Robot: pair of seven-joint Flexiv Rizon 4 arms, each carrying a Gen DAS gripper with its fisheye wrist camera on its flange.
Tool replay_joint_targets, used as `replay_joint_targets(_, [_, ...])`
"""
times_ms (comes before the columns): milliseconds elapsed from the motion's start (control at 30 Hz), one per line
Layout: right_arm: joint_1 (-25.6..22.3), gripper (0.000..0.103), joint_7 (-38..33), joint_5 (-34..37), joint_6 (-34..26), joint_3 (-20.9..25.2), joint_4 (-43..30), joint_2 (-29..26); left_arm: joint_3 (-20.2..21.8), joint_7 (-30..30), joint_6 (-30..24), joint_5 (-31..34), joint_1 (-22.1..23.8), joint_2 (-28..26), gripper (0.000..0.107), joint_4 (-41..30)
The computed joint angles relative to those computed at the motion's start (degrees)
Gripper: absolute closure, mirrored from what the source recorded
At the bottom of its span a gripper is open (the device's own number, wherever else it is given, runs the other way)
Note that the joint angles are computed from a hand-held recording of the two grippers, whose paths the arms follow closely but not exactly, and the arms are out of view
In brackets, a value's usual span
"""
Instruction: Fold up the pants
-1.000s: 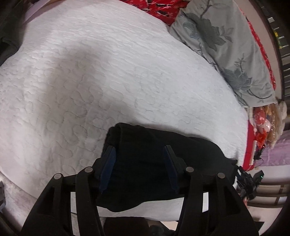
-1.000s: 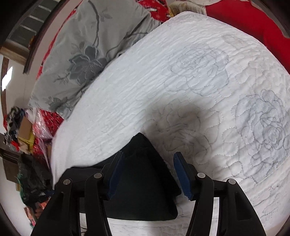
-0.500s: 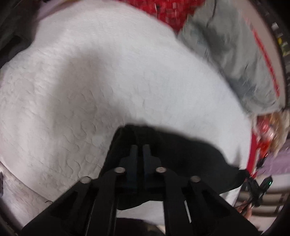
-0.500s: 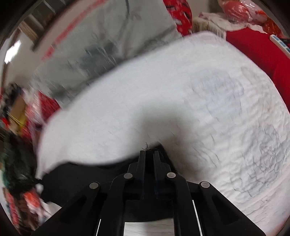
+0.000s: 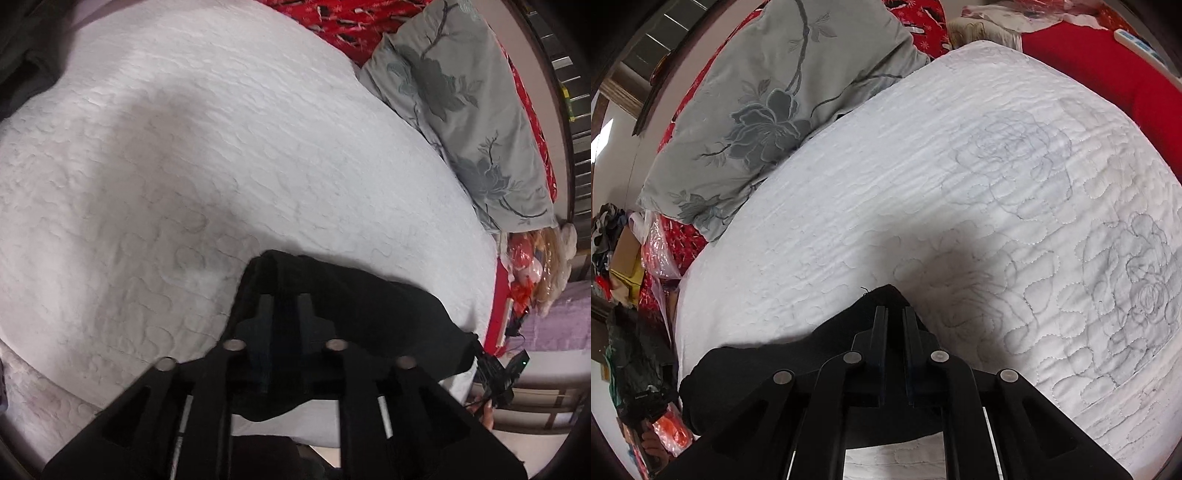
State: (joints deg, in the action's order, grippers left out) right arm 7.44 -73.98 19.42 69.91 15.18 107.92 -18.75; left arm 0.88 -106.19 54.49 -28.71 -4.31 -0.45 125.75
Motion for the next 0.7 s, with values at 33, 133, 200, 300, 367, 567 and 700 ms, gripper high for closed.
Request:
replay_joint_targets(33, [0.09, 0.096, 0.15, -0.2, -0.12, -0.13, 0.02, 0.06, -0.12, 0.34, 0.11, -0.44, -0.08, -0.15, 0.078, -0.02])
replay_joint_targets(133, [0.19, 0.095, 0.39, -0.5, -0.61, -0.31, -0.13, 0.05, 0.02, -0.04, -0.88, 2.12, -0.01, 0.22, 0.061, -0.27])
replay_joint_targets(200, [0.29, 0.094, 0.58, -0.64, -0.84, -0.44, -0.24, -0.04, -0.09, 0.63, -1.54, 2.74, 0.08, -0.37, 0.06, -0.8])
replay_joint_targets(300, [0.8, 0.094, 1.34, -1.43, -0.72, -0.8, -0.37, -0.37, -0.43, 1.29, -0.38, 1.45, -0.32, -0.73, 0.062, -0.35])
replay_joint_targets(367, [0.94, 0.094, 1.84, -1.86, -0.63, -0.92, -0.23, -0.45, -0.54, -0.96, 0.14, 4.46, -0.48, -1.01, 0.095, -0.92])
replay_joint_targets(567, [1.35, 0.094, 3.72, -3.49, -0.38, -1.31, 0.39, -0.53, 0.14, -9.31, -1.42, 12.51, 0.02, -1.34, 0.104, -2.69])
replay_joint_targets(700, [-0.79, 0.095, 1.05, 0.83, 1.34, 1.4, -0.38, -0.04, 0.77, -11.08, -0.28, 14.79, 0.71, 0.28, 0.104, -2.14])
